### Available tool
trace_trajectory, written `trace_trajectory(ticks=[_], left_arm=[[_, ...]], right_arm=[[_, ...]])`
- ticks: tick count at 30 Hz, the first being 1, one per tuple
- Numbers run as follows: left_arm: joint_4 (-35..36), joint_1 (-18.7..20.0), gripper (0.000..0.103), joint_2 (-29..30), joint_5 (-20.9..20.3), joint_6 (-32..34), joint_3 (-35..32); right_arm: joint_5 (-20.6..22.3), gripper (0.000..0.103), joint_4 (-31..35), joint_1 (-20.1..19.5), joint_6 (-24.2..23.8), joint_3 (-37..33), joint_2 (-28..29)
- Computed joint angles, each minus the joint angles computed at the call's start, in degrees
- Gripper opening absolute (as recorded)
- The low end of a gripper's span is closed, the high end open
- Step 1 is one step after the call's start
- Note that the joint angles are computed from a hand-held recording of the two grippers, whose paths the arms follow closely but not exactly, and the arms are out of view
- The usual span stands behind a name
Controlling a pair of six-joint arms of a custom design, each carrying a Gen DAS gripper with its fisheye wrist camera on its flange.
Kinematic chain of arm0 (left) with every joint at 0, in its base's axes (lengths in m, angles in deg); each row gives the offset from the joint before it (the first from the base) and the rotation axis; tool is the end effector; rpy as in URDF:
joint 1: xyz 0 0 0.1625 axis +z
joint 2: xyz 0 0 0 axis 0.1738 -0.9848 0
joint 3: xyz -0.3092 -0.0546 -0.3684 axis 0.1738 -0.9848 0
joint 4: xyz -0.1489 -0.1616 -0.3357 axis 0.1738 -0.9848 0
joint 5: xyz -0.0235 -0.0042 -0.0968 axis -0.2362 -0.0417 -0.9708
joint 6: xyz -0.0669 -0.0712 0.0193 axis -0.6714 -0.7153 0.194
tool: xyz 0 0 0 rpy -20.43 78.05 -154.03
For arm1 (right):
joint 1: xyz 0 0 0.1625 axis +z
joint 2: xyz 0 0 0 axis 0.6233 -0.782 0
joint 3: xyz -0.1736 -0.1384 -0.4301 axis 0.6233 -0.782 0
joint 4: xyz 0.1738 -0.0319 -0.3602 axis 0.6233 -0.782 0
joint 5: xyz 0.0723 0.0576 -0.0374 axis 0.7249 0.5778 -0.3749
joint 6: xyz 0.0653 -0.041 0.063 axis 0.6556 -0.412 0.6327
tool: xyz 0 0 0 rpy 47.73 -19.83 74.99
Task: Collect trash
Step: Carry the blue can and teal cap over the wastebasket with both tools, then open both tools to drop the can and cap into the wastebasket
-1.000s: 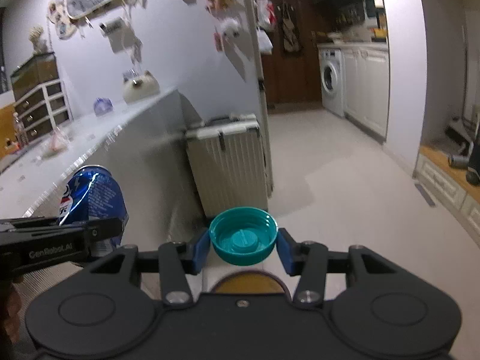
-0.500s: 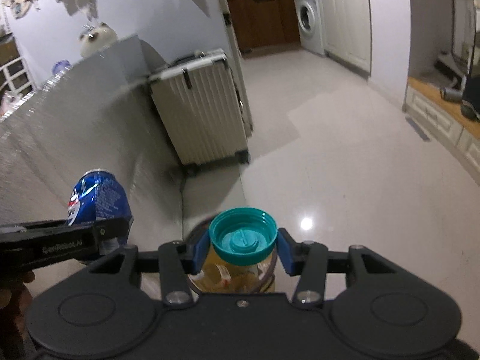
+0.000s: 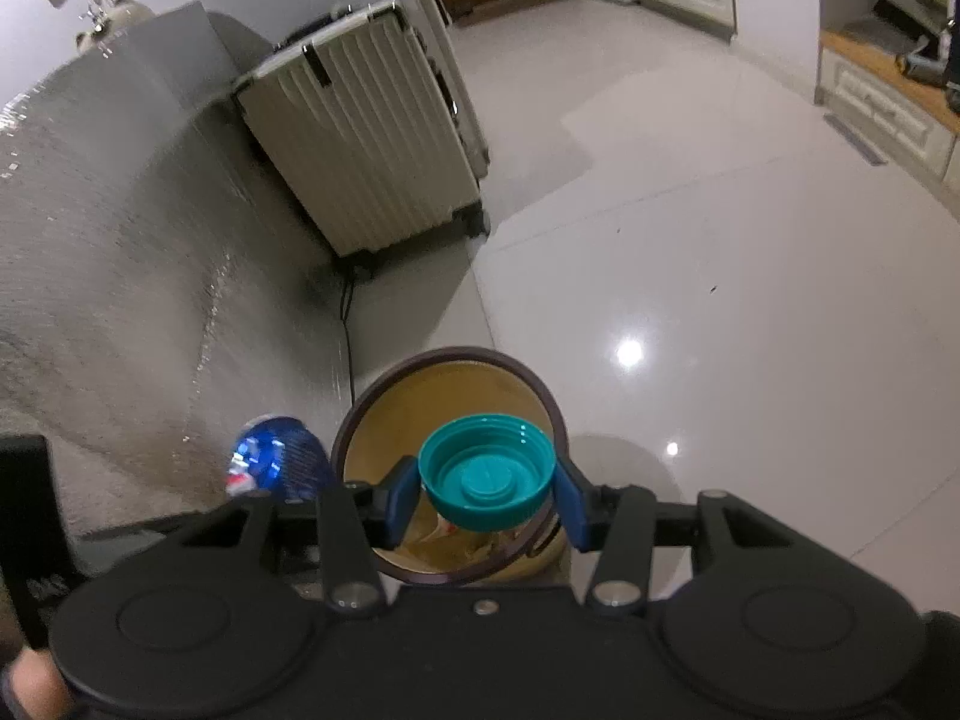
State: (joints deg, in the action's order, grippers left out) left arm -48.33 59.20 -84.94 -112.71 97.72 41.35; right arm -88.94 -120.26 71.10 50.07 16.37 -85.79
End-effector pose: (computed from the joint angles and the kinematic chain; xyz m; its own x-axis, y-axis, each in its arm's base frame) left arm -0.1364 -0.8807 0.2653 -0.7616 0.3508 -0.5449 0.5074 0.8458 -0.1648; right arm 0.3539 -0.7925 0.1066 -0.8645 0.2857 0.4136 -0.0645 0.7529 -0.6549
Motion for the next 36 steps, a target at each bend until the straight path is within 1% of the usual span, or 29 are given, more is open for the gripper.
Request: trace_trajectory(ticks=[5, 8, 12, 14, 18, 21, 22, 23, 25, 26, 27, 28, 30, 31, 32, 33, 34, 35, 36], left_arm=[[4.29, 1.87, 0.032, 3.70, -1.15, -1.52, -4.22], [6.33, 2.92, 0.032, 5.29, -1.79, -3.23, -6.56], [7.87, 4.24, 0.032, 7.87, -3.05, -5.10, -10.78], [8.79, 4.99, 0.032, 9.64, -4.43, -5.57, -13.89], [9.14, 5.74, 0.032, 12.20, -6.08, -4.49, -17.68], [9.52, 6.20, 0.032, 13.44, -7.21, -5.21, -19.89], [9.51, 6.25, 0.032, 13.69, -7.22, -5.78, -20.26], [9.56, 6.37, 0.032, 13.85, -7.38, -6.29, -20.55], [9.95, 6.67, 0.032, 14.38, -7.83, -7.35, -21.43], [10.03, 6.79, 0.032, 14.58, -8.07, -7.78, -21.71], [10.30, 6.90, 0.032, 14.96, -8.21, -8.01, -22.34], [10.40, 6.95, 0.032, 15.32, -8.28, -8.15, -22.84], [9.44, 7.02, 0.032, 15.75, -8.89, -7.79, -23.20], [7.98, 7.00, 0.032, 15.70, -9.33, -7.39, -22.65], [5.72, 6.92, 0.038, 15.14, -9.38, -6.98, -20.97], [5.11, 6.86, 0.061, 15.30, -9.12, -6.72, -21.04], [4.95, 6.68, 0.074, 15.51, -8.17, -6.78, -21.22], [4.36, 6.41, 0.083, 15.39, -6.98, -6.62, -20.70], [4.06, 6.36, 0.083, 15.23, -6.84, -6.01, -20.32]], right_arm=[[3.99, 0.049, 5.31, -2.49, 1.76, -7.28, 3.73], [6.19, 0.049, 9.52, -3.74, 2.24, -13.26, 6.83], [6.76, 0.049, 17.33, -4.92, 2.08, -24.23, 12.45], [7.19, 0.049, 20.44, -5.53, 2.40, -30.02, 15.43], [8.67, 0.049, 21.94, -6.78, 1.87, -38.48, 19.90], [9.61, 0.051, 22.90, -7.43, 2.29, -44.20, 22.76], [10.17, 0.062, 23.74, -7.68, 2.64, -46.25, 23.69], [10.45, 0.070, 24.87, -7.84, 3.01, -48.45, 24.66], [10.09, 0.072, 26.80, -7.93, 2.65, -52.55, 26.55], [10.09, 0.071, 28.92, -8.03, 2.17, -55.94, 28.06], [9.86, 0.071, 30.10, -8.02, 2.12, -56.93, 28.49], [9.91, 0.071, 29.73, -8.07, 1.94, -55.54, 27.85], [9.61, 0.071, 27.25, -8.06, 1.86, -48.98, 24.94], [9.41, 0.071, 26.82, -8.09, 1.77, -47.10, 24.07], [9.27, 0.071, 26.12, -8.09, 1.65, -44.74, 22.93], [9.05, 0.071, 25.57, -8.11, 1.57, -42.81, 22.01], [8.75, 0.071, 24.90, -8.11, 1.71, -41.01, 21.19], [8.57, 0.071, 24.03, -8.11, 1.95, -39.00, 20.26], [8.50, 0.071, 23.29, -8.12, 2.24, -37.12, 19.37]])
